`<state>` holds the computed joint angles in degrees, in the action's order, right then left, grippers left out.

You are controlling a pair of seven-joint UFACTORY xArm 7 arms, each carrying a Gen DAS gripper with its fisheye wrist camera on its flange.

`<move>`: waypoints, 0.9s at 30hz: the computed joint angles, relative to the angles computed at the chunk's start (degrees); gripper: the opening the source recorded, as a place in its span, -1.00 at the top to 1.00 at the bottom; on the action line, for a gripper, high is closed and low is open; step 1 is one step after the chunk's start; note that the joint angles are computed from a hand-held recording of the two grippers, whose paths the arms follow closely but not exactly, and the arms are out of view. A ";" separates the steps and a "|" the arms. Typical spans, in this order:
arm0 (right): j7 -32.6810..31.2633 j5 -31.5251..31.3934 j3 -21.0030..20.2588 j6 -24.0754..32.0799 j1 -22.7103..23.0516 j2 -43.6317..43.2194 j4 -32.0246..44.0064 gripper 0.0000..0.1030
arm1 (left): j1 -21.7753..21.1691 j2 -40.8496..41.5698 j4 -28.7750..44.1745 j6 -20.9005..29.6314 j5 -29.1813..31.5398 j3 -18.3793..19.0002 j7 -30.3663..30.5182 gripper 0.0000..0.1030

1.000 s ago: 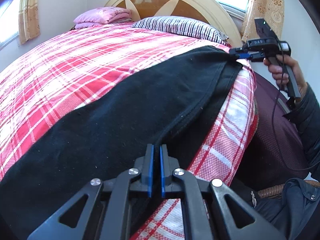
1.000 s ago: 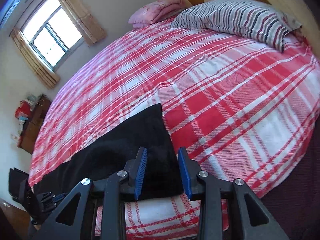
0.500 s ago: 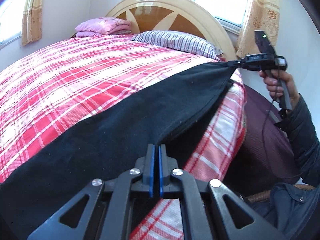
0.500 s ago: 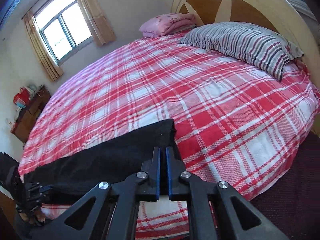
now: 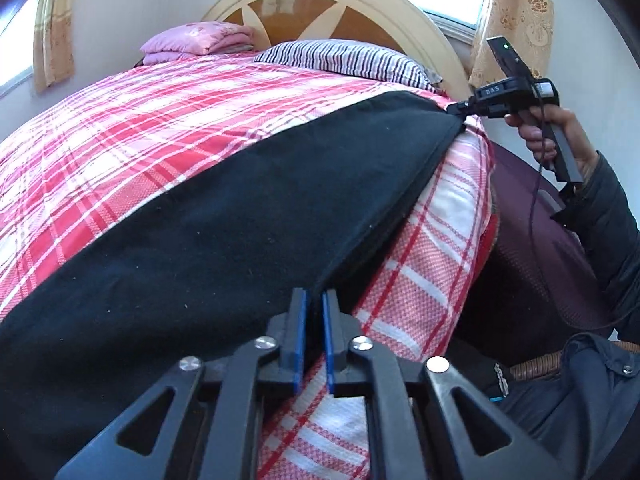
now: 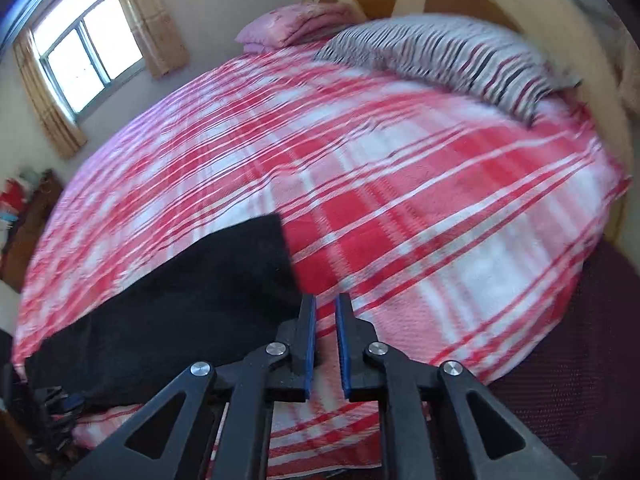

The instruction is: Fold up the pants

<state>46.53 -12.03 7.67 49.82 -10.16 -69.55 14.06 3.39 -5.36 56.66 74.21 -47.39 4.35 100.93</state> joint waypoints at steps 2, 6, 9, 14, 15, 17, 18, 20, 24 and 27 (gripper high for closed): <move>1.78 -3.43 6.04 3.74 -1.25 0.40 2.92 0.79 | 0.67 -0.62 -0.07 2.07 -1.36 1.01 2.42 0.69; 2.36 -3.59 7.02 -2.02 4.39 2.22 4.70 0.75 | 2.17 -1.02 0.13 3.93 -4.95 2.44 5.01 0.03; 1.08 -1.94 7.94 -9.48 9.64 9.77 5.98 0.45 | 2.79 0.95 1.98 2.80 -5.90 2.23 2.66 -0.02; -0.60 -2.05 11.70 -18.25 14.62 29.30 11.28 0.36 | 2.51 3.74 1.90 -4.75 -0.97 -0.05 -2.72 -0.01; -1.70 -2.00 11.61 -17.79 15.99 33.35 12.90 0.36 | 2.76 4.18 2.14 -4.05 -1.40 0.08 -2.48 -0.01; 1.35 -7.33 16.11 -13.78 14.25 36.06 15.59 0.35 | 3.25 4.47 3.06 -2.80 -1.47 0.11 -3.37 -0.01; 2.33 -8.74 16.93 -11.55 14.64 36.78 16.85 0.35 | 3.38 4.19 2.86 -2.85 -1.66 0.04 -3.32 -0.02; 2.28 -8.38 14.62 -12.52 17.68 36.19 17.21 0.35 | 3.85 3.89 2.97 -3.05 -2.70 0.31 -3.08 -0.02; 0.27 -5.61 10.78 -23.18 22.30 38.10 16.40 0.34 | 5.05 5.18 5.09 -2.16 -5.04 0.97 -4.51 -0.09; -2.32 -4.45 10.53 -25.99 23.99 45.47 18.80 0.34 | 5.70 6.17 5.82 -5.00 -5.99 0.78 -4.62 -0.15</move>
